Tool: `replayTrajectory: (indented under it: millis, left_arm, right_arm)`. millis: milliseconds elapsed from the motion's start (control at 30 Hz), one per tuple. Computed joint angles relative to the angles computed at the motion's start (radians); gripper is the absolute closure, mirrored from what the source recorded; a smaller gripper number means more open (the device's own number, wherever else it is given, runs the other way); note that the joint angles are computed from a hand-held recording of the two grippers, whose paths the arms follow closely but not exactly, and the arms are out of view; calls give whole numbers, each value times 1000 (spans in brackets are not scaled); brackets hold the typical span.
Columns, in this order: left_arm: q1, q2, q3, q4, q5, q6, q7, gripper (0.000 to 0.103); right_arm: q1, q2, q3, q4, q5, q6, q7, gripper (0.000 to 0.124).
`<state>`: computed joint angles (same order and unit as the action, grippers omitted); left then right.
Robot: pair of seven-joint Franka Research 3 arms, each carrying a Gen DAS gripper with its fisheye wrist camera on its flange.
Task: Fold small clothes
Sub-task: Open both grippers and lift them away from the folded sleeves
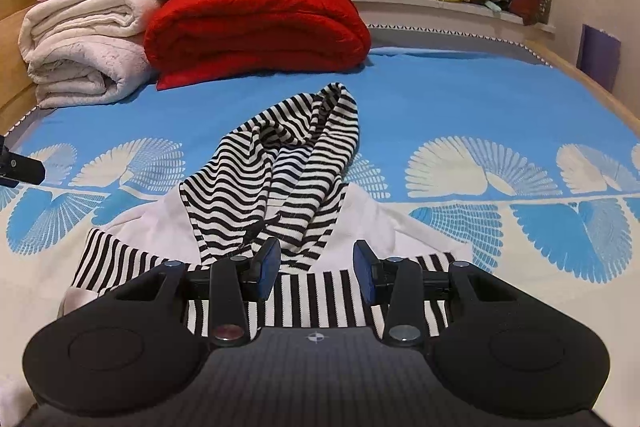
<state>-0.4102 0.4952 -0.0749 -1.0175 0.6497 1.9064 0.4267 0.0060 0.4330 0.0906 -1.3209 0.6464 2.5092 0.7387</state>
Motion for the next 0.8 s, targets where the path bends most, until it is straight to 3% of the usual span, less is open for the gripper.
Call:
replayTrajectory:
  millis: [300,433,667,800]
  left_arm:
    - [-14,29,8,39,7,-11,10,56]
    - [-19,36,15,50,10,-27,-5,41]
    - [-40,71,28,105,30,-67,12,32]
    - [-30,58,22,82,11,-43,-4,29]
  right_arm:
    - [-9,5,9,17,21,24,-33,82]
    - [-19,5,20,15,49,46,-63,82]
    - [-22,10,21,19,62,74,-85,82]
    - [-26,1,28,7,73,88,-118,82]
